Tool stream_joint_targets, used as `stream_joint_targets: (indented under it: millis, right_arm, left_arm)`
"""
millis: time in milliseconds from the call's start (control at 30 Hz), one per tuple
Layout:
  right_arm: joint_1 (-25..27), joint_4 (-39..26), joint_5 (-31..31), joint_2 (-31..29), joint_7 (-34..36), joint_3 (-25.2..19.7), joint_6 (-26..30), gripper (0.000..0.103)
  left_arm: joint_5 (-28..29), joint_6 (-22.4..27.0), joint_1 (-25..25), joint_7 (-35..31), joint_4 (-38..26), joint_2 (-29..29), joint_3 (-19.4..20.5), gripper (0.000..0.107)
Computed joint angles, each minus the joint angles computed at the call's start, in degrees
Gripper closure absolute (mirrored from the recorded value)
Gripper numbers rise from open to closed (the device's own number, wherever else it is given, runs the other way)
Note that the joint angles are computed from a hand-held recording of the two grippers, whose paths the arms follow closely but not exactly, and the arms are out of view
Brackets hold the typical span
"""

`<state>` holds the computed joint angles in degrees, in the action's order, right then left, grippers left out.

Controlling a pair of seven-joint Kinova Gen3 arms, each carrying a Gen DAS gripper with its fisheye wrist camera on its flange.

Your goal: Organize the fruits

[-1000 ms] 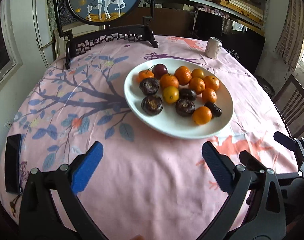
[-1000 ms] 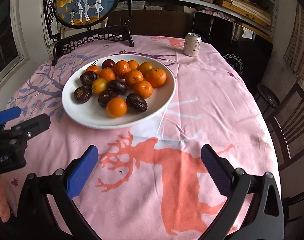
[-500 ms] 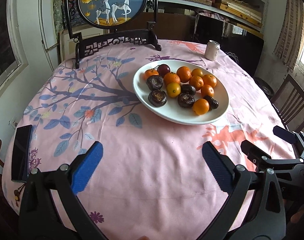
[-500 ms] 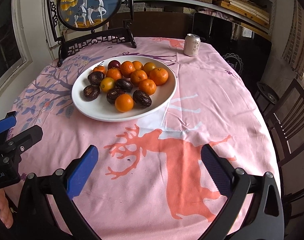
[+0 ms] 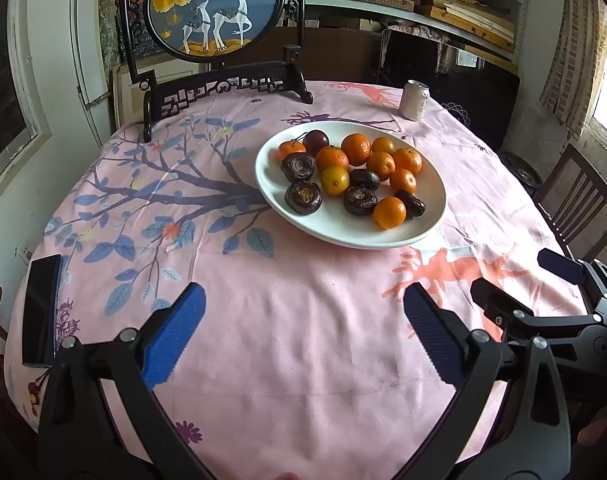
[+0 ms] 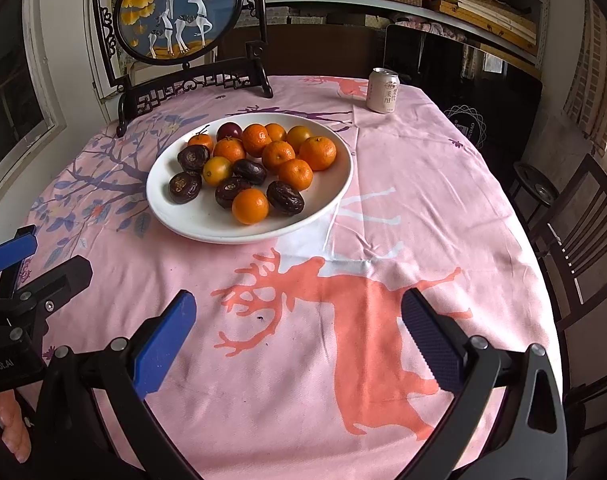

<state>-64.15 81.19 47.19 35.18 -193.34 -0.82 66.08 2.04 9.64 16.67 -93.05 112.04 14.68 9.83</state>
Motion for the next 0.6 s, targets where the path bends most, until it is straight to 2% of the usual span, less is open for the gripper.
stream_joint_targets:
  millis: [400,600]
  right_arm:
    - [0.0,0.0,0.0,-0.1,-0.3,-0.1,0.0,0.001]
    - [0.0,0.0,0.0,-0.2,-0.5,-0.1,-0.2,0.001]
  left_arm:
    - [-0.4,0.0,0.9,0.6,-0.1,0.1,-0.7,0.007]
    - [-1.8,-1.2,2.7,2.1,0.4,0.1,-2.5,0.007]
